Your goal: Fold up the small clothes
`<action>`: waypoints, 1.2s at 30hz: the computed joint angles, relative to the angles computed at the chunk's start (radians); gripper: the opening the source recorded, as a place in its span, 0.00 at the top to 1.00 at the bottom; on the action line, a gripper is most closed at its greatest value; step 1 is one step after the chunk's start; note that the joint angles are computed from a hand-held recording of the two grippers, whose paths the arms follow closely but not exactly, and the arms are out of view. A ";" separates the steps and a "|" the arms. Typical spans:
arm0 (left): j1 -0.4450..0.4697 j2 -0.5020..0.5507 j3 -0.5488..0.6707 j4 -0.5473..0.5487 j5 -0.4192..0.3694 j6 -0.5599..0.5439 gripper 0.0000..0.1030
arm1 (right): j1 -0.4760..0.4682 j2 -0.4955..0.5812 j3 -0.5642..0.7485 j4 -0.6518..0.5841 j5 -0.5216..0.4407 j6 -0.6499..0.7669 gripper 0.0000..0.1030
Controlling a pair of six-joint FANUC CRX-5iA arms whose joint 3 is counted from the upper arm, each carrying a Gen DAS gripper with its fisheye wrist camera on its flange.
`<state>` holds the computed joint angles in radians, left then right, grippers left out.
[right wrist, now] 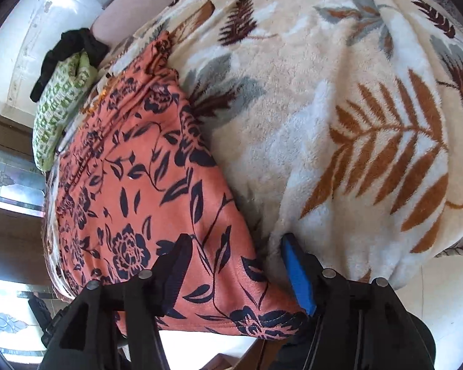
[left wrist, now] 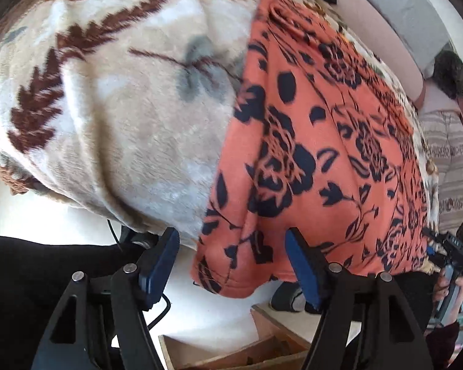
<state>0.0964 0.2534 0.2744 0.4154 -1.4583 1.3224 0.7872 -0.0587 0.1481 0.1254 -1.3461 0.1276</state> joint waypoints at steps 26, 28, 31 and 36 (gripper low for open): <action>-0.003 0.061 0.029 0.085 -0.063 -0.033 0.66 | 0.052 0.210 0.275 -0.024 -0.262 0.343 0.84; -0.005 0.053 0.022 0.088 -0.057 -0.059 0.76 | 0.065 0.215 0.297 -0.007 -0.282 0.336 0.92; 0.006 0.048 0.023 0.109 -0.082 -0.086 0.90 | 0.062 0.188 0.302 -0.023 -0.220 0.318 0.93; 0.046 0.077 0.064 0.287 -0.146 -0.135 0.92 | 0.031 0.133 0.287 -0.041 -0.030 0.287 0.93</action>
